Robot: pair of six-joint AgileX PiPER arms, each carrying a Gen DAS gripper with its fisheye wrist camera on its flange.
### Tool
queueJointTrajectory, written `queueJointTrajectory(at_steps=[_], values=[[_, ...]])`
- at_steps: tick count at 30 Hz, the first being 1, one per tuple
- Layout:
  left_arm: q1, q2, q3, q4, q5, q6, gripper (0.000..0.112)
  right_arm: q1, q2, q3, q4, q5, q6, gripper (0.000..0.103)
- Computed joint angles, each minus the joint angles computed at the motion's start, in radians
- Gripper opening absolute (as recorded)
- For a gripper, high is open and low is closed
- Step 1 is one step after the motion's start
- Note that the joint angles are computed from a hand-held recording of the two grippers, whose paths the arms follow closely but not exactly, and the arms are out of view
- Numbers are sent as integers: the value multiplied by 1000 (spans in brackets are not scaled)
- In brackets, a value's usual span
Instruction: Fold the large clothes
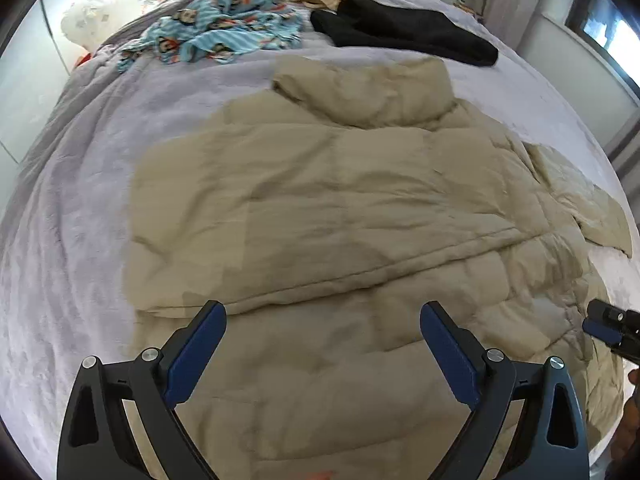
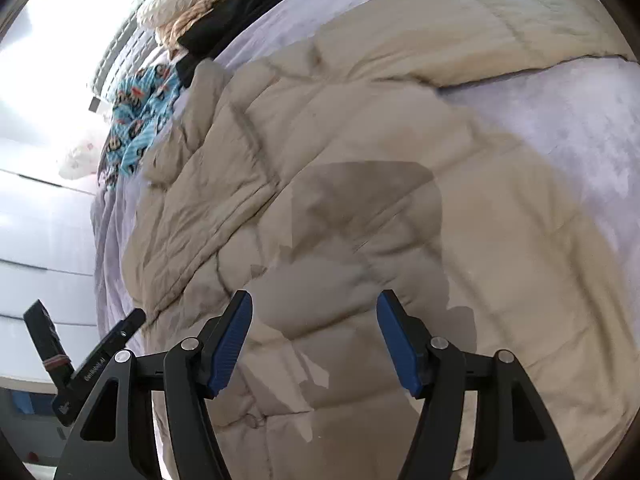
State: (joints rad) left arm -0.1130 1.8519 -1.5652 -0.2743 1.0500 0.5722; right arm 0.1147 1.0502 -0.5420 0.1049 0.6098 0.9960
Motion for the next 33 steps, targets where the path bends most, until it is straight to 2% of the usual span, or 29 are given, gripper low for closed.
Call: queueJointTrajectory(at_steps=[1,3,5,9,14,16,18,19,24,33], values=[[-31,-8,11,25,-9,-37,98,-57,-21,11,51,10,-91,70],[-79,-20,27,55,-22,-100,98,-193,-55,26,155,39,-291,81],[-122,-29,36,71,-26,-159,103,-365,-75,32,255,83,-491,81],[-232,-30,34,99,-3,-281,103,-750,-53,13,453,227,-891,81],[-376,-3,4,157,-6,-415,103,-1229,86,-44,569,403,-1332,81],[-421,16,-27,171,11,-463,103,-1348,140,-74,574,436,-1410,82],[-466,44,-75,186,33,-510,103,-1459,205,-108,579,454,-1475,100],[-483,59,-100,191,44,-526,103,-1502,229,-119,587,455,-1504,103],[-572,127,-202,242,93,-596,103,-1672,357,-187,638,447,-1599,103],[-629,189,-276,311,135,-686,103,-1804,641,-365,822,499,-1640,103]])
